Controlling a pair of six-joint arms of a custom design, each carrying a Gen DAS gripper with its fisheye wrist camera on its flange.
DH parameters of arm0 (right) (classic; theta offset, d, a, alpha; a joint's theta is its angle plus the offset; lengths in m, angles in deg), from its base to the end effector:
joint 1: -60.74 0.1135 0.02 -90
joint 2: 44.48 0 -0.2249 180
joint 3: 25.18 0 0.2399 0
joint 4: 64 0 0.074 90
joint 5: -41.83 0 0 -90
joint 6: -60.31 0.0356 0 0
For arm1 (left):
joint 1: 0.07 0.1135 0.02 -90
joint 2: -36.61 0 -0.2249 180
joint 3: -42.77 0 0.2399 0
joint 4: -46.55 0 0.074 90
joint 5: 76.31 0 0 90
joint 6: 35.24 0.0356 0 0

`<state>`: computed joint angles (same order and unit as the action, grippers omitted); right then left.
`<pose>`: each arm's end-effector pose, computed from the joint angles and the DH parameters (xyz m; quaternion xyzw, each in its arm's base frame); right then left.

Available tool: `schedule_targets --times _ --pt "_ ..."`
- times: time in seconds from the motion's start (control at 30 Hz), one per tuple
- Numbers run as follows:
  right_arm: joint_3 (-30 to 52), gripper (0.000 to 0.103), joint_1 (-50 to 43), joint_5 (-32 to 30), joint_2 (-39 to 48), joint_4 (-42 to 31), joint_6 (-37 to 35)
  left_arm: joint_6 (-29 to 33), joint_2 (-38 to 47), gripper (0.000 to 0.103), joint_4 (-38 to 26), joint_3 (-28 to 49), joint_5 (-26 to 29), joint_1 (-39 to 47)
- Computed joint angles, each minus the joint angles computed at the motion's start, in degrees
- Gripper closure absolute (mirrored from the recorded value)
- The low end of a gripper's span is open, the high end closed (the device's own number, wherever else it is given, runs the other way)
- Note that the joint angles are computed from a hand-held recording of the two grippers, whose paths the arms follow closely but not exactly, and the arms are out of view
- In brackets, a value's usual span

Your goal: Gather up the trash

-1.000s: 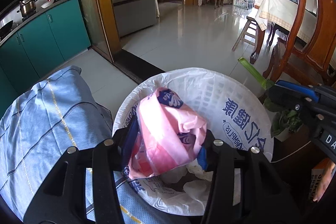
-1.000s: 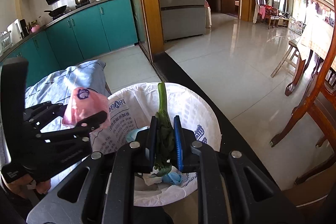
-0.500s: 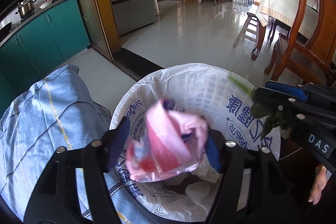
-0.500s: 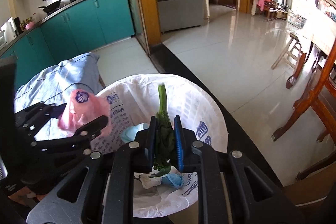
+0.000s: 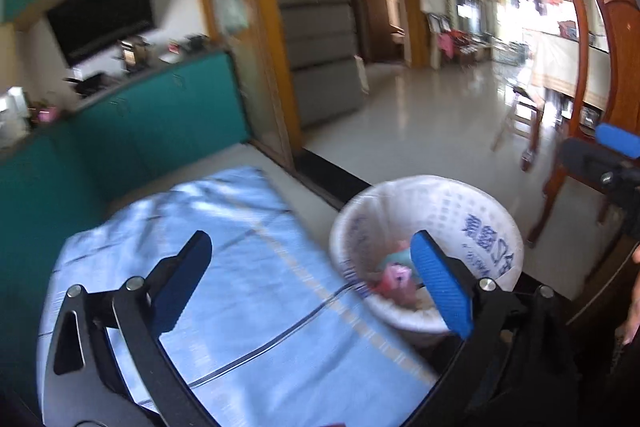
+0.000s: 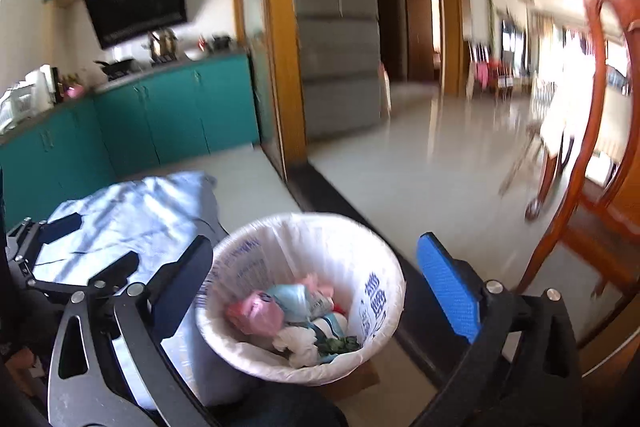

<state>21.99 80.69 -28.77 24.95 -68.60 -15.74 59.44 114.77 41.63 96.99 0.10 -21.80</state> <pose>0.2475 0.0772 0.1846 0.0441 0.8433 0.0131 0.5355 0.2708 -0.0989 0.1838 0.1367 0.8461 0.0259 0.5145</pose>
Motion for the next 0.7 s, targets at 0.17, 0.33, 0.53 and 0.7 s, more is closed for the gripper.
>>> schedule_targets --times 0.17,0.33,0.53,0.7 --pt "-5.6 0.003 13.0 9.2 -17.3 -7.4 1.9 -0.6 -27.6 0.004 -13.4 -10.9 -6.0 1.3" --pt "-5.4 0.003 26.3 19.8 -21.6 -13.8 5.6 -2.0 -50.8 0.003 -32.8 -13.1 -9.0 1.3" --pt "-1.5 0.003 34.8 26.9 -21.1 -22.1 9.8 -3.0 -64.8 0.003 -45.8 -11.5 -9.1 2.2" --pt "-1.0 0.003 41.0 33.7 -22.5 -25.2 11.9 -3.4 -70.2 0.003 -51.1 -10.1 -9.9 2.1"
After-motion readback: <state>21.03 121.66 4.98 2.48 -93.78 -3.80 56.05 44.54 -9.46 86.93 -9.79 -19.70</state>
